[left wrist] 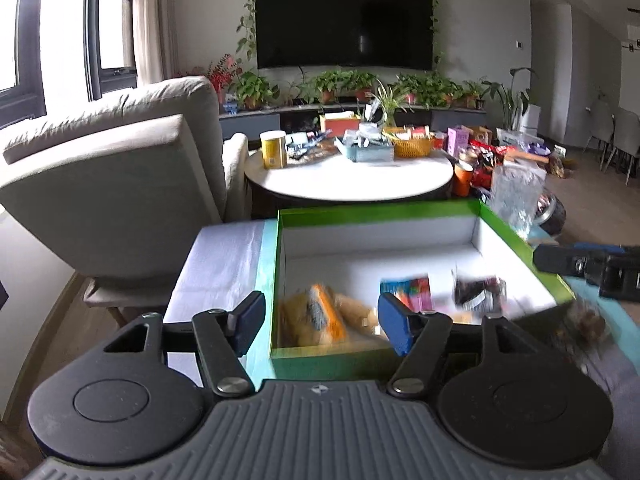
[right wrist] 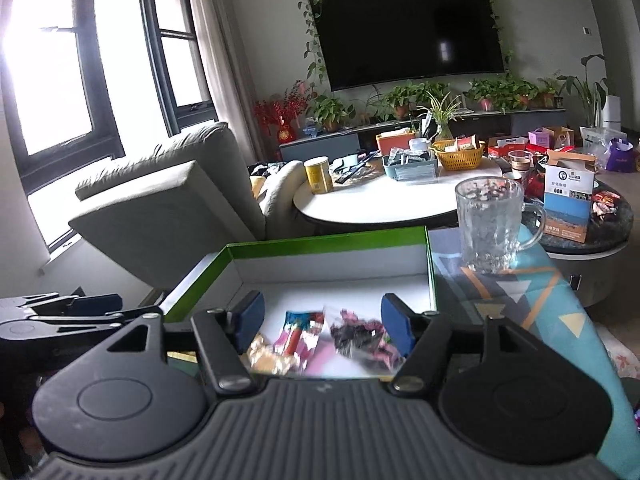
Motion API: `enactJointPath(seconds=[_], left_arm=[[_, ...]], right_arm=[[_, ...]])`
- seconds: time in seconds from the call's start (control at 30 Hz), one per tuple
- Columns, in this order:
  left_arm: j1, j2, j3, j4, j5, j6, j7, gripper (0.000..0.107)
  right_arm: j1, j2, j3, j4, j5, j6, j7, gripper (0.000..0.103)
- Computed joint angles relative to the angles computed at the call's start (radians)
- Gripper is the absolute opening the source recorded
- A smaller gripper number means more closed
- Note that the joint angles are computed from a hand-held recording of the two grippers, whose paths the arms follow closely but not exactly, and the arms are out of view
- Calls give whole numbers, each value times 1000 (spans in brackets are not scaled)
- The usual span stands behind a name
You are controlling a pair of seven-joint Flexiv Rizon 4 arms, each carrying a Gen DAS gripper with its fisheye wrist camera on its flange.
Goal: Organize snacks
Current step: 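Open both tools to drop the snacks into the green box, then grasp the red-and-white pouch with left tool while right tool reaches a brown bag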
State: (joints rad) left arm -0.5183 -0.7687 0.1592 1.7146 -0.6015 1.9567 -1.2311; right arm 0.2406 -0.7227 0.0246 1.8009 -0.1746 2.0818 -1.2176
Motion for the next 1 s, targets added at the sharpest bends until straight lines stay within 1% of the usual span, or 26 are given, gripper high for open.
enactJointPath(seconds=[0.13, 0.23, 0.37, 0.47, 0.57, 0.6, 0.63, 0.7, 0.73, 0.8, 0.83, 0.9, 1.0], left_arm=[[39, 49, -48, 91, 64, 8, -5, 60], [26, 67, -36, 137, 67, -6, -6, 60], [31, 95, -42, 191, 67, -24, -41, 60], [47, 122, -57, 241, 87, -12, -77, 60], [28, 143, -41, 285, 75, -9, -103, 60], [31, 151, -47, 299, 76, -8, -115, 60], [57, 162, -74, 317, 99, -3, -128, 60], [136, 181, -147, 346, 182, 10, -147, 60], [160, 186, -168, 356, 215, 9, -152, 60], [159, 191, -167, 363, 238, -6, -156, 60], [161, 193, -168, 364, 246, -14, -161, 60], [200, 196, -207, 370, 284, -23, -185, 60], [220, 190, -226, 365, 320, -37, -211, 60]], right_arm=[[11, 27, -10, 63, 17, 25, -29, 46], [37, 47, -32, 97, 60, 21, -43, 46], [56, 67, -42, 128, 88, 23, -68, 46], [54, 77, -31, 150, 86, 38, -89, 46], [54, 82, -22, 166, 81, 44, -107, 46], [47, 83, -13, 172, 72, 47, -110, 46], [32, 84, 2, 182, 56, 53, -111, 46], [0, 88, 32, 199, 13, 60, -110, 46], [-23, 91, 52, 212, -21, 65, -109, 46], [-71, 99, 88, 239, -93, 72, -104, 46], [-104, 105, 111, 258, -145, 76, -101, 46], [-163, 114, 150, 292, -247, 85, -90, 46], [-280, 119, 211, 335, -466, 84, -49, 46]])
